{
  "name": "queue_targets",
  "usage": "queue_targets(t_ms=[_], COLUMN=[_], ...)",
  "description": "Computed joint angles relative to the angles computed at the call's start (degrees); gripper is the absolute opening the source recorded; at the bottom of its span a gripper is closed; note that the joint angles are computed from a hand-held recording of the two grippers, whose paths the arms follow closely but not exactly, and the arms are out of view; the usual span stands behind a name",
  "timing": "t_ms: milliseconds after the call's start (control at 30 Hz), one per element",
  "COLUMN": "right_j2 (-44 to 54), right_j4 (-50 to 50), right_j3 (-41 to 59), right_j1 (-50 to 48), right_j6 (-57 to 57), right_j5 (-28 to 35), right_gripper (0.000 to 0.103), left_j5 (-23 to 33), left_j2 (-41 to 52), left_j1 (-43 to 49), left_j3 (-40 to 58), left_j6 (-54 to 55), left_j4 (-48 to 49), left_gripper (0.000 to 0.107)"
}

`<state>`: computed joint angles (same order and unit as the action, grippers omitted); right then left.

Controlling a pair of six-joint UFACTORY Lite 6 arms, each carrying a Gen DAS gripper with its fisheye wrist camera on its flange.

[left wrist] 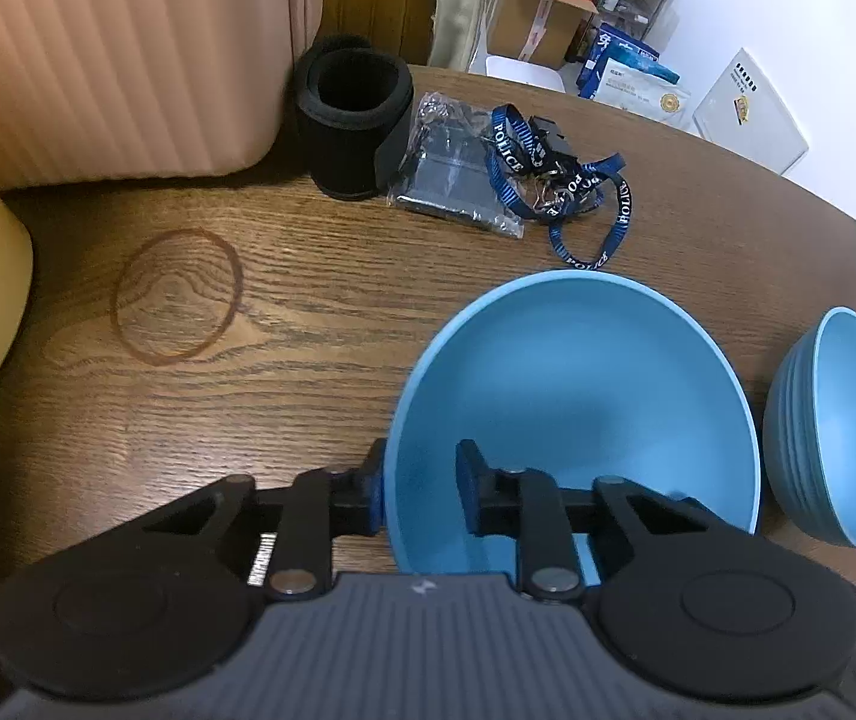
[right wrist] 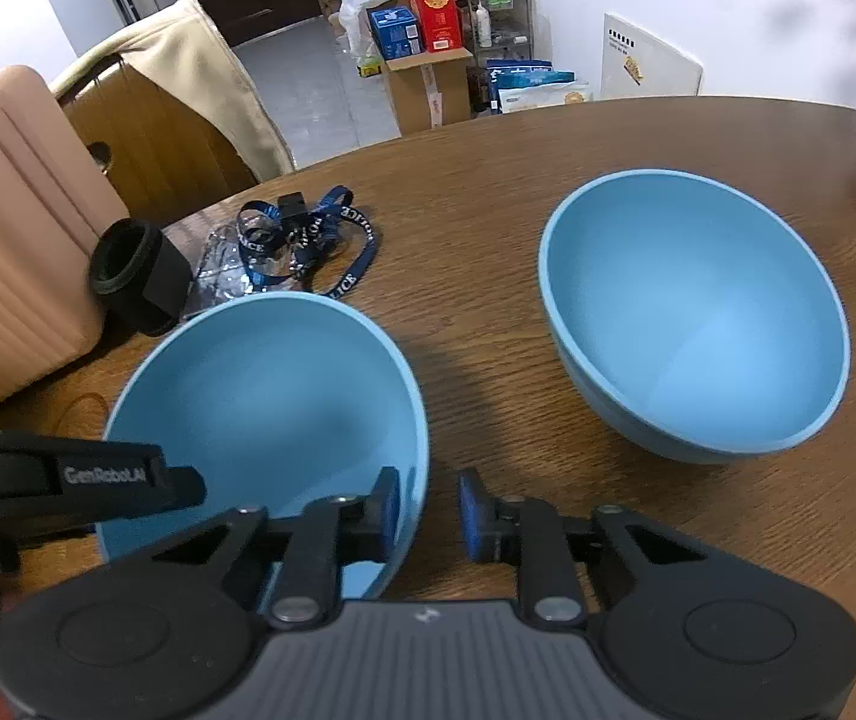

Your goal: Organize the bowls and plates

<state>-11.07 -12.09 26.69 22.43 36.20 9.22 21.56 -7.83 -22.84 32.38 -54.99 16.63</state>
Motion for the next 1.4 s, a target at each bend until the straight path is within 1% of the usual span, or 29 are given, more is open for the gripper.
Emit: queue_targets(t_ms=[33,67,100,267,433,700,833,1067,1267,1400], right_j2=[0.09,0.13,0.09,-0.48,-1.19,-2.70,-3.25,-6.46,-11.37,-15.92], right_j4=[2.04,5.83,7.33,-0.88,-9.42,-14.45,-9.31,-8.31,-0.06,2.39], right_j3=[0.00,-0.04,-0.11,-0.78,-1.61,-3.04,-3.37,-4.51,-5.82,-6.57], right_j1=[-0.09,-0.40,-0.44,0.30,1.08,1.15,0.49,0.39,-0.32,-0.83], right_j6=[-1.97,-5.73,-7.09,1.79,10.92,16.24,11.00,9.57,0.87,-2.38], right_j5=[-0.31,-0.73,-1.01,-1.70,-1.99,-1.84,-1.81,-0.62,1.93,4.61], right_gripper=[0.015,0.011,0.009,0.008,0.008,0.008,0.008,0.008,0.008,0.008], left_j5=[-0.13,-0.26,-0.29,-1.28,-1.55,-1.53,-1.10,0.73,3.48,6.21], left_j2=[0.17,0.36,0.43,0.69,0.20,-0.84,-1.75,-4.74,-8.63,-11.48], left_j1=[0.05,0.00,-0.06,0.57,0.67,-0.22,-1.06,-3.14,-5.14,-7.56], left_j3=[0.00,0.00,0.02,-0.35,-0.79,-1.33,-1.63,-2.18,-2.66,-2.50], left_j6=[0.00,-0.17,-0.29,0.61,0.99,-0.28,-1.48,-4.29,-6.25,-8.94], left_j4=[0.14,0.51,0.74,0.51,0.53,1.29,2.04,3.69,3.79,4.98], left_gripper=[0.022,0.021,0.021,0.016,0.016,0.016,0.016,0.016,0.016,0.016])
